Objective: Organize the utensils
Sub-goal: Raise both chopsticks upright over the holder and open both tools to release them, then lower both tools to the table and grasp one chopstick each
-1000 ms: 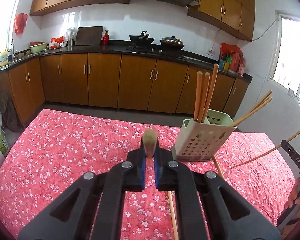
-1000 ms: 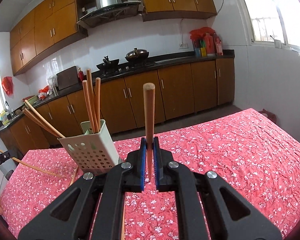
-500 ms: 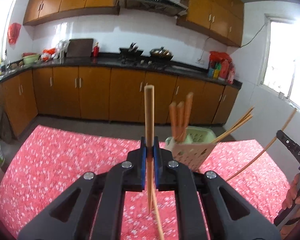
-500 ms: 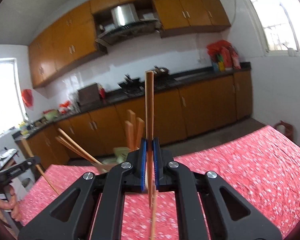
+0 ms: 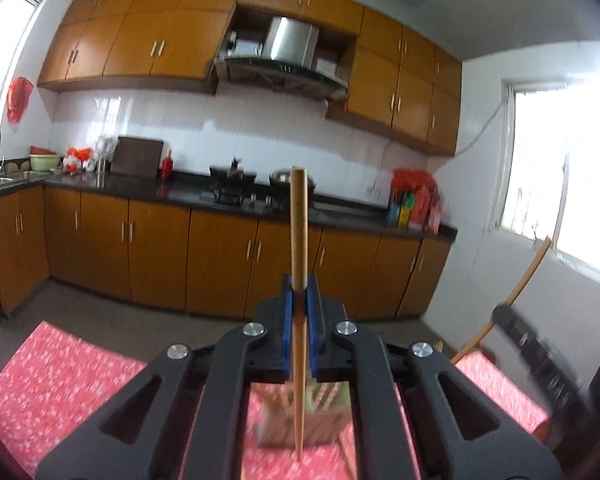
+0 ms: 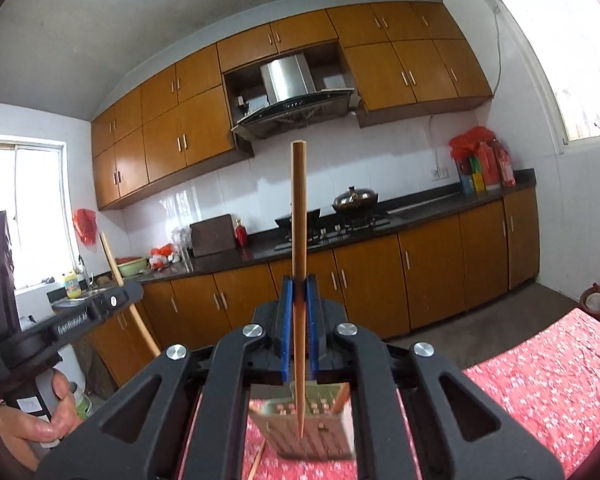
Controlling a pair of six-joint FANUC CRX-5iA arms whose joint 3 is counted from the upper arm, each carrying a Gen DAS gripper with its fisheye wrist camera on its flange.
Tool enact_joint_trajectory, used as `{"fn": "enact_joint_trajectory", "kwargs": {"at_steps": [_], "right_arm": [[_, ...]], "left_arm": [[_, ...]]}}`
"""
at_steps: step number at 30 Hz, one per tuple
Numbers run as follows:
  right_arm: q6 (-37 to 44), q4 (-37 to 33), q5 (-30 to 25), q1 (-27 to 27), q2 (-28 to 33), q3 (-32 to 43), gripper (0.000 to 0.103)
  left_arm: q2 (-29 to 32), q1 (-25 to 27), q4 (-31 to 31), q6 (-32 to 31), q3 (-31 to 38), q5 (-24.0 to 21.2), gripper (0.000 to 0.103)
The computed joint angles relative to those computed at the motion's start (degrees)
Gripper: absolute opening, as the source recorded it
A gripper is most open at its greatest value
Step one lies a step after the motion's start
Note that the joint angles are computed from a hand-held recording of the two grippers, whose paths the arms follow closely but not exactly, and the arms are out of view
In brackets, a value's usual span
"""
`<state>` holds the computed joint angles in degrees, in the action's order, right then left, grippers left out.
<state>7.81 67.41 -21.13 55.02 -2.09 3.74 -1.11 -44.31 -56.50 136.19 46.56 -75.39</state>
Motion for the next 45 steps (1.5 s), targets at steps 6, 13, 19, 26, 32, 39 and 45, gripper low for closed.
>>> {"fn": "enact_joint_trajectory", "kwargs": {"at_steps": [6,13,19,26,32,39,45], "right_arm": [[-2.63,2.06,0.29,-2.05,4.4,3.82,0.008],[-2.44,0.55,0.21,-2.48,7.93,5.52,0.008],[5.32,-8.28,-2.1,-0.77,9.04,6.52,0.008],[9.0,-11.71,-3.9,0.1,8.45,7.19,0.011],[6.55,-8.64,-3.88,0.08,7.01,6.36,0.021],[7.03,-6.47,-8.38,1.23,1.8,1.8,0.027],[12.1,-13.25,-16.05,2.77,-2.5,-3.01,0.027]], "left_arm": [[4.7,1.06,-5.28,1.89,4.77,2.06,0.008],[6.4,4.96,-3.95,5.42,3.53,4.02,0.008],[5.75,8.94,1.52,5.26,-0.43,5.65,0.008],[4.08,10.14,3.34,4.93,-3.24,5.7,0.01],[2.59,8.25,1.39,4.63,-3.35,3.83,0.015],[-1.24,3.76,-0.81,4.26,-5.25,-1.89,0.023],[-6.41,-2.83,-3.98,5.96,-12.24,-10.37,0.029]]}}
